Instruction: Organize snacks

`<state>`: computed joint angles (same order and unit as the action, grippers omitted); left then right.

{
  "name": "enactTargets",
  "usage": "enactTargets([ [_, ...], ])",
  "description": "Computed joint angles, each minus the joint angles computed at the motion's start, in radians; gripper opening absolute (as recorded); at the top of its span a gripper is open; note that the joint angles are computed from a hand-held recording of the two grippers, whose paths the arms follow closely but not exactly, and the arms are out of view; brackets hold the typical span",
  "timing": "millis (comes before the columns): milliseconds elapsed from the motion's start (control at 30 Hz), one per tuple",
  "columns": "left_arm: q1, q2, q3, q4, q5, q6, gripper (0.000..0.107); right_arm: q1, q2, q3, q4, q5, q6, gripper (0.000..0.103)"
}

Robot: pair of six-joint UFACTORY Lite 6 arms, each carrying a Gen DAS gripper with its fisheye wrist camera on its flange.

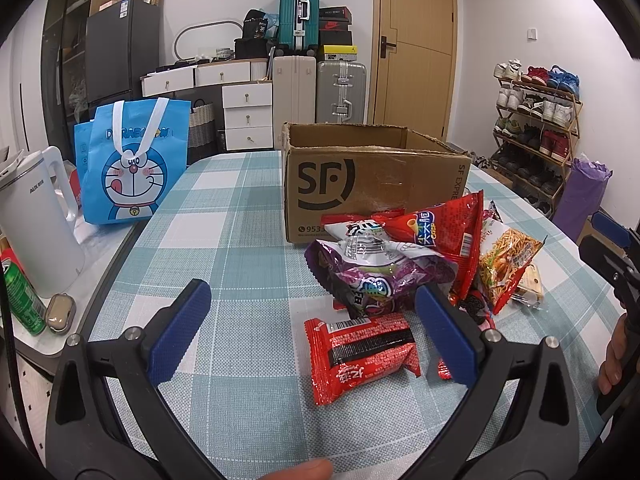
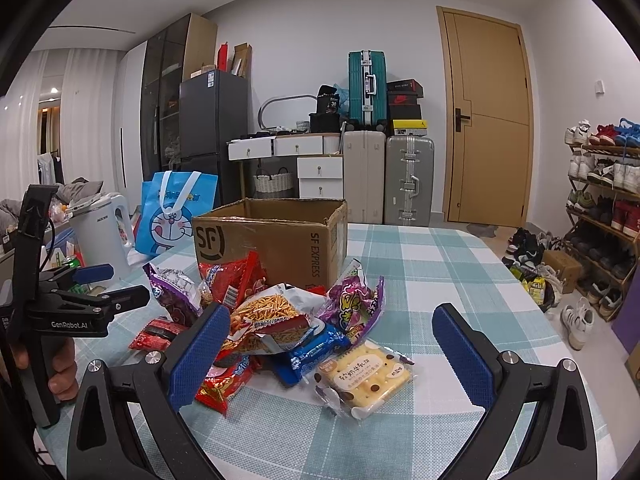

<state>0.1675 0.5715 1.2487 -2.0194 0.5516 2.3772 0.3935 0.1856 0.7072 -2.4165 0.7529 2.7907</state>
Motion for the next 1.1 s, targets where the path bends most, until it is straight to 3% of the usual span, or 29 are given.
enactTargets([
  [567,0.011,-0.019,-0.018,-0.012,0.001,0.021,0.102,-0.099,0.060,0.095,-0.070,-0.182,0.053,0.103],
  [867,-0.009,-0.012,-0.006,0.063,0.030,-0.030,0.102,-0.131,0.136,0.190,-0.154,-0.300,0.091,0.103],
  [1100,-0.052,0.057,0.102,0.200,-0.016,-0.194,0.102,-0.134,0.202,0.284,-0.245,-0.394,0.169,0.103],
])
